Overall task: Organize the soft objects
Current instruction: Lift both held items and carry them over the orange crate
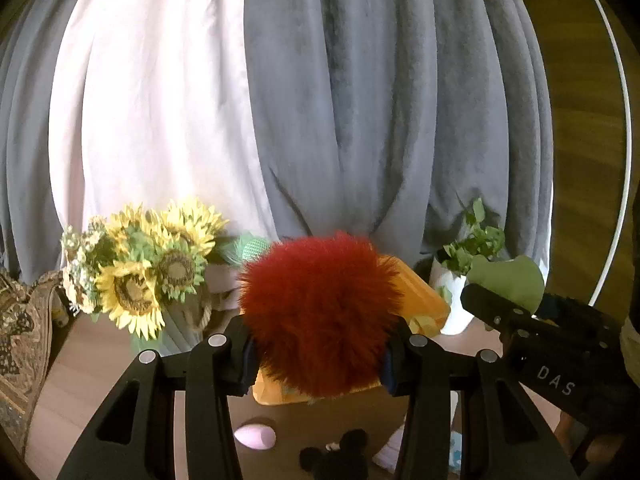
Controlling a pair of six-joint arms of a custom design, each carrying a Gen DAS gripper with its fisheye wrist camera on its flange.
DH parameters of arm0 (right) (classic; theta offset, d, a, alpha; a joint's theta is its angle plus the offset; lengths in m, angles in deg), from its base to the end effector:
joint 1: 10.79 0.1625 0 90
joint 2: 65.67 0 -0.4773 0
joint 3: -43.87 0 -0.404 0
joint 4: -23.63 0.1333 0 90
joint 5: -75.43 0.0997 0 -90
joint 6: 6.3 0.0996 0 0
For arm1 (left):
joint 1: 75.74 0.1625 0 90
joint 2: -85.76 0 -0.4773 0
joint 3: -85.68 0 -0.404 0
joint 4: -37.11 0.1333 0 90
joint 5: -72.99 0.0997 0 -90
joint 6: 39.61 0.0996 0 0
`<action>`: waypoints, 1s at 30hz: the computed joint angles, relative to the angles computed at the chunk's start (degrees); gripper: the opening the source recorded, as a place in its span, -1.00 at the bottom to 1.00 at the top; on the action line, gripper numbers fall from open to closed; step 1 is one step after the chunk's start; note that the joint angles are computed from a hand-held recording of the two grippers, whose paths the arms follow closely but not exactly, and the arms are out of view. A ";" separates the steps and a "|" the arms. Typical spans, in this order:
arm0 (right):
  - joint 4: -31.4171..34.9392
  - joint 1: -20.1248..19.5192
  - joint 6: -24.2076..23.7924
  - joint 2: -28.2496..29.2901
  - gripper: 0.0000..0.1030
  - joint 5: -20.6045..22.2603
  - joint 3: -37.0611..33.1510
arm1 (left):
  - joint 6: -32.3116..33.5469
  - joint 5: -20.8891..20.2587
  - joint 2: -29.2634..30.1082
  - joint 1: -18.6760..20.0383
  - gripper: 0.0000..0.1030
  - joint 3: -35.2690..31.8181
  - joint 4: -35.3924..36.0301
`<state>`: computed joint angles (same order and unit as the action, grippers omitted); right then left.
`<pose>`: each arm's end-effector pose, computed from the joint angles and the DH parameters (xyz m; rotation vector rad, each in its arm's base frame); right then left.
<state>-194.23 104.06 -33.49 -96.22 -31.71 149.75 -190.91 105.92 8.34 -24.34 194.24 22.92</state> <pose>0.3673 -0.5457 0.0355 0.9513 -2.3824 1.2543 -0.1253 -0.5046 0.3083 0.4027 1.9422 -1.4440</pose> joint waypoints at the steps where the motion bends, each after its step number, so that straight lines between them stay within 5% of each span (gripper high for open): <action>1: -0.04 0.04 -0.19 0.05 0.05 0.12 -0.39 | 0.27 0.45 0.07 0.18 -0.11 -0.44 0.05; 17: 3.93 -0.02 -2.72 2.74 0.05 2.05 -9.69 | 6.73 5.14 2.79 4.10 -0.11 -7.03 -1.89; 30: 11.24 -1.28 -3.69 6.31 0.05 2.33 -18.92 | 5.10 7.42 8.22 8.71 -0.11 -15.70 3.33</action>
<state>-182.99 102.78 -37.18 -89.91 -29.38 130.82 -185.81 113.34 16.57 -15.64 178.54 26.25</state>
